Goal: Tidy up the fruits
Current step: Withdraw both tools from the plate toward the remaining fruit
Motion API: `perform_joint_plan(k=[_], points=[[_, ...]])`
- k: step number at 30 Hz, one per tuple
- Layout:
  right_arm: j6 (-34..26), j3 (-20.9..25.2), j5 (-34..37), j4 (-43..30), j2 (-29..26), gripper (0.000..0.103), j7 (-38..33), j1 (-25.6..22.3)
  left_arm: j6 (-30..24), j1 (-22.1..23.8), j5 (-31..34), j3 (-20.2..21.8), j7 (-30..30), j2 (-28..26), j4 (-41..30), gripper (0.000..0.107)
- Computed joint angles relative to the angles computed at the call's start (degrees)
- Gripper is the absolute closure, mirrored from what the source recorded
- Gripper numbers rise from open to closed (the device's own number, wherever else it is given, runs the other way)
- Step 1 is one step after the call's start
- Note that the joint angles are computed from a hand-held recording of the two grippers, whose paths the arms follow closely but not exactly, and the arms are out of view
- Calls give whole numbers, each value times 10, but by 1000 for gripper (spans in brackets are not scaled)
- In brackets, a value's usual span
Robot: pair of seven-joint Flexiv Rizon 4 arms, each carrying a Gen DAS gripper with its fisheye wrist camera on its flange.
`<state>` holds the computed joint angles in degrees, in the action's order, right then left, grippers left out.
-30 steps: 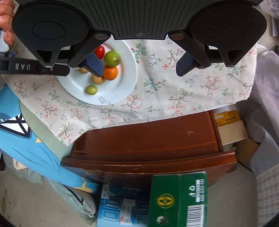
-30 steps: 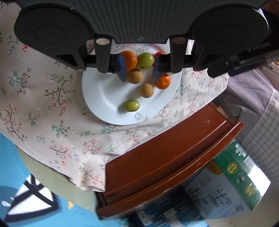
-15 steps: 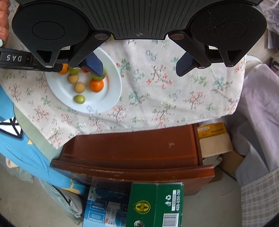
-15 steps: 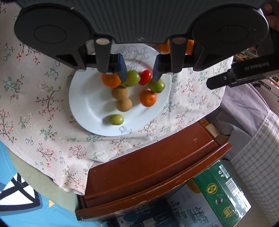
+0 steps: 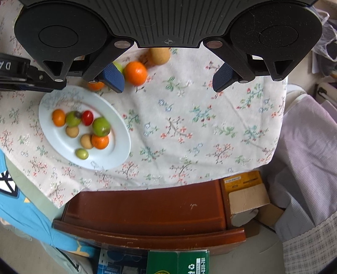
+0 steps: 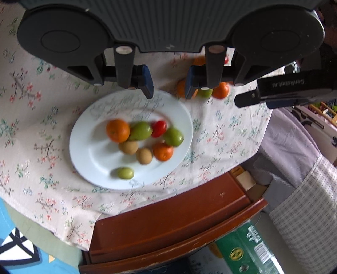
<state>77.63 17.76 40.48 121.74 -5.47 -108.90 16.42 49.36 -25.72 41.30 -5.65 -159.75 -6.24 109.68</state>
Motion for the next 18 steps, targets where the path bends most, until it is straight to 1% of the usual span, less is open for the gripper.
perform_joint_plan(k=[3, 6, 13, 18], points=[[-12, 5, 15, 4, 3, 69, -9, 1, -3, 0, 0, 0, 3, 6, 9, 15], [-29, 9, 38, 2, 4, 69, -34, 3, -1, 2, -2, -1, 5, 11, 19, 15], [-50, 9, 79, -9, -1, 69, -83, 11, 20, 10, -9, -4, 14, 14, 39, 15], [-46, 10, 74, -10, -10, 69, -81, 20, 23, 10, -11, -3, 18, 12, 44, 15]])
